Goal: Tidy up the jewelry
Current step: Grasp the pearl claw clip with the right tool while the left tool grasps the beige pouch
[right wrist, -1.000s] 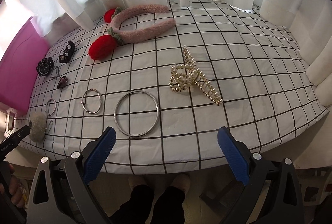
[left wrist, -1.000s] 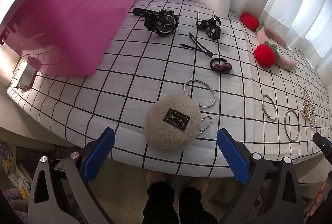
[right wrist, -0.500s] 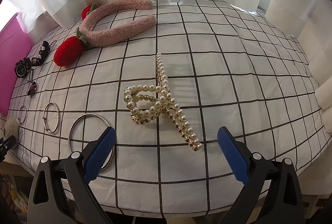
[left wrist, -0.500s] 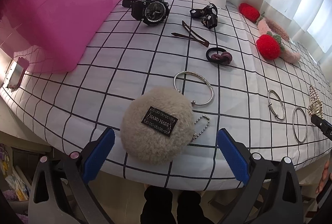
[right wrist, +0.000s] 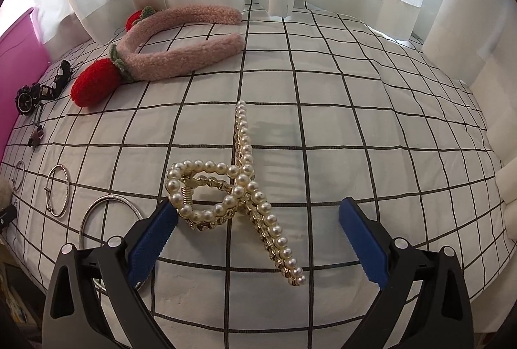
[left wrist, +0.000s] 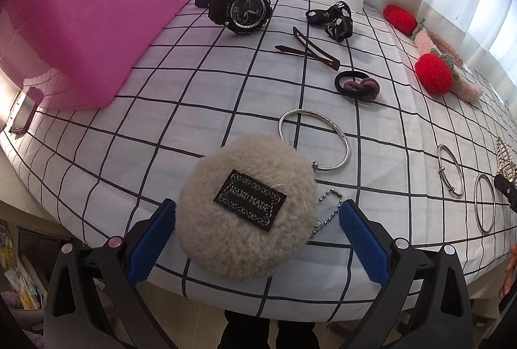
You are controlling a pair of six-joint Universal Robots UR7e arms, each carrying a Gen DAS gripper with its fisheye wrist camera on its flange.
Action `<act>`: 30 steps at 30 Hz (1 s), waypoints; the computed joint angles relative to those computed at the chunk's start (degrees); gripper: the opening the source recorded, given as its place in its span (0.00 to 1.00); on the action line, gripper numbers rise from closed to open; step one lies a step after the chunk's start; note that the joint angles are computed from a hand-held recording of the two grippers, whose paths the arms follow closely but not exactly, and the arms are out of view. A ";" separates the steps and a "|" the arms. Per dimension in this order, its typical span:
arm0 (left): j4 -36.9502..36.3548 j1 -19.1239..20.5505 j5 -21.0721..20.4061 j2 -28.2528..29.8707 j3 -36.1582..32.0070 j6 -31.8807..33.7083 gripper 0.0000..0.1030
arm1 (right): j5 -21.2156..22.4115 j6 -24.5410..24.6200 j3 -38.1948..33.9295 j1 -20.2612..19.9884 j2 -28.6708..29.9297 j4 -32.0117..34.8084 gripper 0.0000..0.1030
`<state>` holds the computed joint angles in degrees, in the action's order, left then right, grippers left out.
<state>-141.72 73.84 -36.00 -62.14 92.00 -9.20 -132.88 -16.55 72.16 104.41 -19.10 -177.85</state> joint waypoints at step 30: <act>-4.76 -2.69 -0.99 -3.46 2.00 2.97 0.49 | 4.96 1.36 4.05 1.62 -3.05 -3.65 0.43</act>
<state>-146.48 71.15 -36.99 -65.60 94.00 -6.22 -127.92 -15.19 76.22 106.02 -22.15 -181.49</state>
